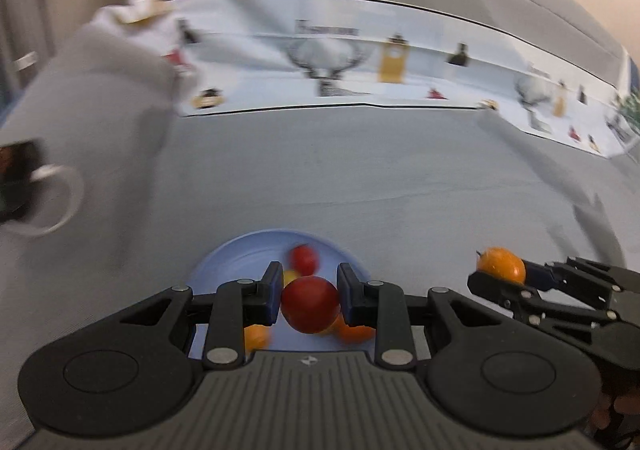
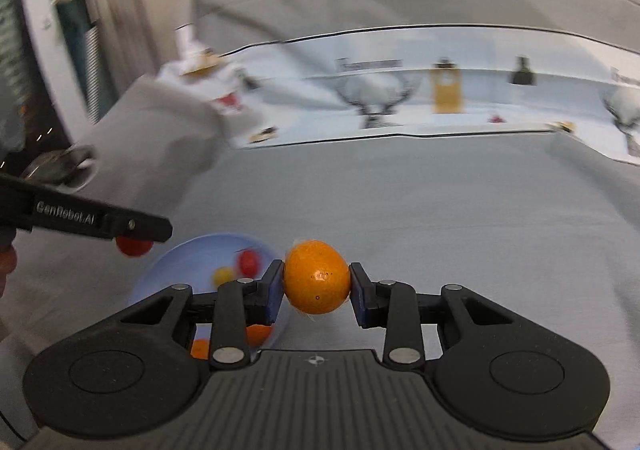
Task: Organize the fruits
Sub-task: 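Carry the red tomato and orange over the plate with both tools, then open both tools to drop the tomato and orange onto the plate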
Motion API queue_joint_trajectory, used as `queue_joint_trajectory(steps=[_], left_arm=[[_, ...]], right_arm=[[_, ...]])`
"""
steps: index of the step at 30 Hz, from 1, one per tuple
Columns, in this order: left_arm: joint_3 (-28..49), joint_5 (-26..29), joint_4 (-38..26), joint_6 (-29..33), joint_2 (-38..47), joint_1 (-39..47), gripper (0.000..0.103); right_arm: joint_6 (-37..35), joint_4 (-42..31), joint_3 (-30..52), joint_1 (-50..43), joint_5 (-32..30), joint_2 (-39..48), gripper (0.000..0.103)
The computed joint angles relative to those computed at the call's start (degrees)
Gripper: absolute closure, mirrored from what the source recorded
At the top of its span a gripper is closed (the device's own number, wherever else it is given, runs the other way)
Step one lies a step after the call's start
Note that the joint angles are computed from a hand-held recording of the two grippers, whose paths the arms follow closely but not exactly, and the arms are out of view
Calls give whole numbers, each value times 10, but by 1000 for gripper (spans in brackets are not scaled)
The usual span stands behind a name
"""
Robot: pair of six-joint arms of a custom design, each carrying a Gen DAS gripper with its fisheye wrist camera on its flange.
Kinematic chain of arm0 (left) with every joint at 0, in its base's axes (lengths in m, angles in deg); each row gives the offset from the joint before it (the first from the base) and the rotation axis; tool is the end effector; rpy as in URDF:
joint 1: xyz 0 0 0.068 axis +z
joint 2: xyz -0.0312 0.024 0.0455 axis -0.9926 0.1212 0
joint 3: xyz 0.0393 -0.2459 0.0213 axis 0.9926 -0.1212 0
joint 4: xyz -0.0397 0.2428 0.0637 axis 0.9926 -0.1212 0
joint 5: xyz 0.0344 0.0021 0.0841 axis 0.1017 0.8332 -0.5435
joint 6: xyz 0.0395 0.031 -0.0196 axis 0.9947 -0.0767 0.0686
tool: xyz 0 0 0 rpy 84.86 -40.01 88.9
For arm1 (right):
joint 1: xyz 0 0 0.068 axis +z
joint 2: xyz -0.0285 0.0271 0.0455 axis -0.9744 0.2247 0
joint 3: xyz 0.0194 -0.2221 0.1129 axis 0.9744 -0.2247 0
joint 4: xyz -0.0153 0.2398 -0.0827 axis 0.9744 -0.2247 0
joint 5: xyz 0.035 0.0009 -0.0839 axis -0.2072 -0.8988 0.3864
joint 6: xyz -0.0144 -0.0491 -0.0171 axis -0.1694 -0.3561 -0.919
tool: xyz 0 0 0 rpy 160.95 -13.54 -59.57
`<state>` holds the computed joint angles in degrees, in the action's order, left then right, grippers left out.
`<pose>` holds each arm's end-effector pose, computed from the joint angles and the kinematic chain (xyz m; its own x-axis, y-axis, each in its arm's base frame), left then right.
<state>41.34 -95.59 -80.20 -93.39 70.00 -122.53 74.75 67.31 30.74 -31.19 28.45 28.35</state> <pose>0.2073 -0.1626 0.2026 -0.7559 0.1816 -0.6289 0.2973 0.9512 -0.0826 0.1486 0.1323 0.1677 -0.6452 0.0454 -0.7627 -0.1255 0.9784 0.1644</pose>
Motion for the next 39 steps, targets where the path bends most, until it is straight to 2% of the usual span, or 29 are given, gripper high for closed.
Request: queue_joint_trajectory(steps=[7,13,36,37,38,39], left_arm=[[-52,32,-12,9,-76,65,71],[-60,57,-3,21,-79,101,71],[-9,49,71,64,111,121,70],[-8,51,74,65,116,123,67],[-5,55,74,68,121,124,47],[0,50,70,63,126,122,15]], right_arm=[[13,-3,77,57,15,99,67],[0,-3,115,62,13,144,67],[-23,73,182,27,-40,329,67],[-29,83,182,24,-48,336,66],[-38,93,183,20,-59,346,66],[-47,99,185,17,-68,353,60]])
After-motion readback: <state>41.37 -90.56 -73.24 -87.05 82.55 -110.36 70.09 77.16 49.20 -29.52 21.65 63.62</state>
